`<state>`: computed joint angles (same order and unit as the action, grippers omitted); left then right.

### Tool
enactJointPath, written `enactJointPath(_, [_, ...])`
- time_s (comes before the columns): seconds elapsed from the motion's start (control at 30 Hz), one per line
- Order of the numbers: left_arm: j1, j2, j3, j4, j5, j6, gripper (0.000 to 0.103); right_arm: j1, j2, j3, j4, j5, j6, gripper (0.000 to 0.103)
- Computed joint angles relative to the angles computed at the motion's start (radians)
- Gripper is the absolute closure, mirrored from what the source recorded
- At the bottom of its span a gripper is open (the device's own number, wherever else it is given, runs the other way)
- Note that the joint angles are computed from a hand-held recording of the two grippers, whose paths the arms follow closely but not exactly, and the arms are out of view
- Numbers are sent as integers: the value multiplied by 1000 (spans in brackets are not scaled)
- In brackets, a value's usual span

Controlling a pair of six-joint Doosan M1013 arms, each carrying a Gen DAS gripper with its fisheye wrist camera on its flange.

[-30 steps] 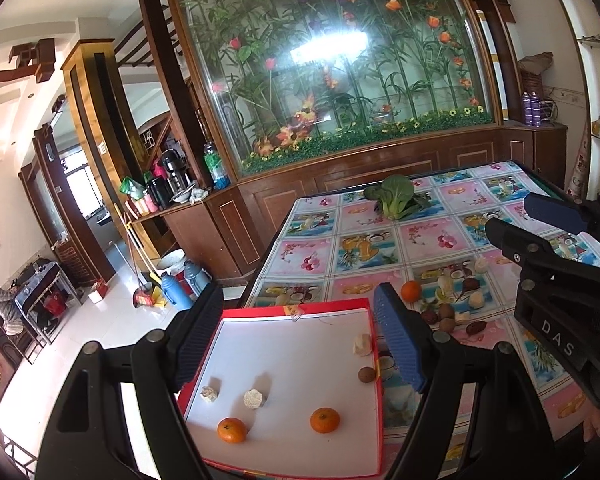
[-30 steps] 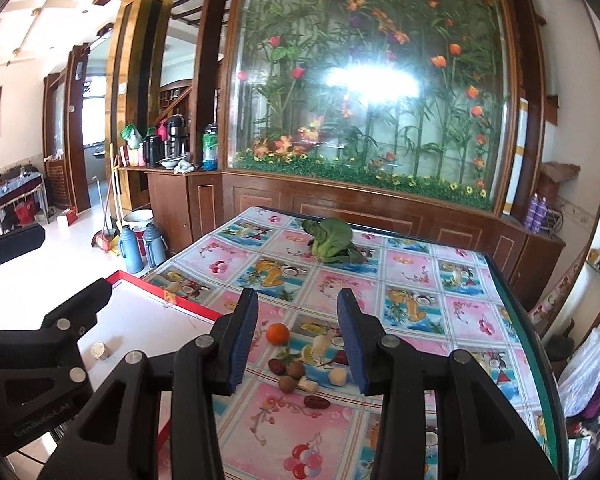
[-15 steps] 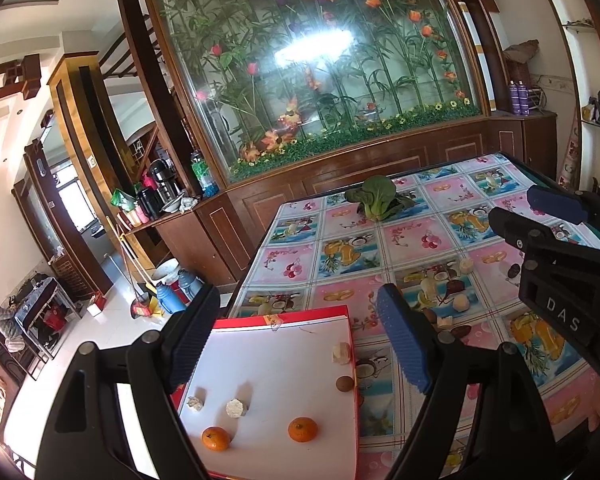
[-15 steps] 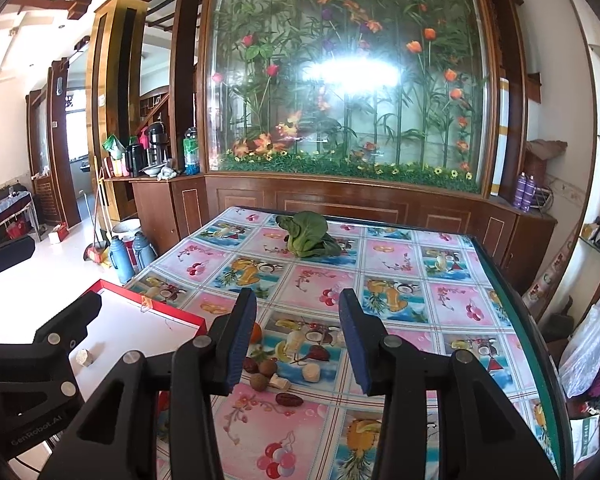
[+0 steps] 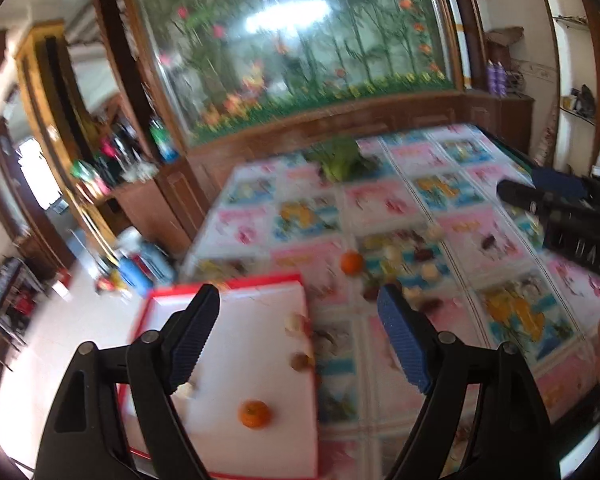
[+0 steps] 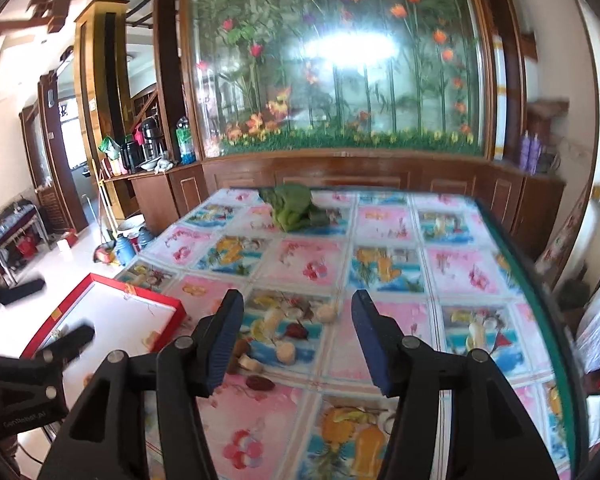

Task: Organize fruits
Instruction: 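Grasp a dark red date with the right gripper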

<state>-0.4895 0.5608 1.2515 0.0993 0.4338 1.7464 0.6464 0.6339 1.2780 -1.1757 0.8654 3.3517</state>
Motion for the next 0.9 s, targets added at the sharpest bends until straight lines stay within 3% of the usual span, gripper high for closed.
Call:
enactJointPath(0.13, [6,51,-44,-133,146,118,21,-42,-28,85,68,-97,17,47])
enactJointPath(0.3, [3,80,-72,-157,199,150,21,-69,-26,108,188,-232,-68,47])
enactJointPath(0.53, [7,109,-106,-174,255,171,21,-71,59,-25,485,-286,-532,48])
enactJointPath(0.67, [15,117,-121,-183,272,174,21,-83,107,-107,631,-242,-705,48])
enactJointPath(0.83, [23,128,-148,-191,287,161,21,-98,148,-172,738,-216,-828,63])
enactJointPath(0.9, [20,132,-157,-188,290,161,21,-102,149,-169,784,-237,-869,77])
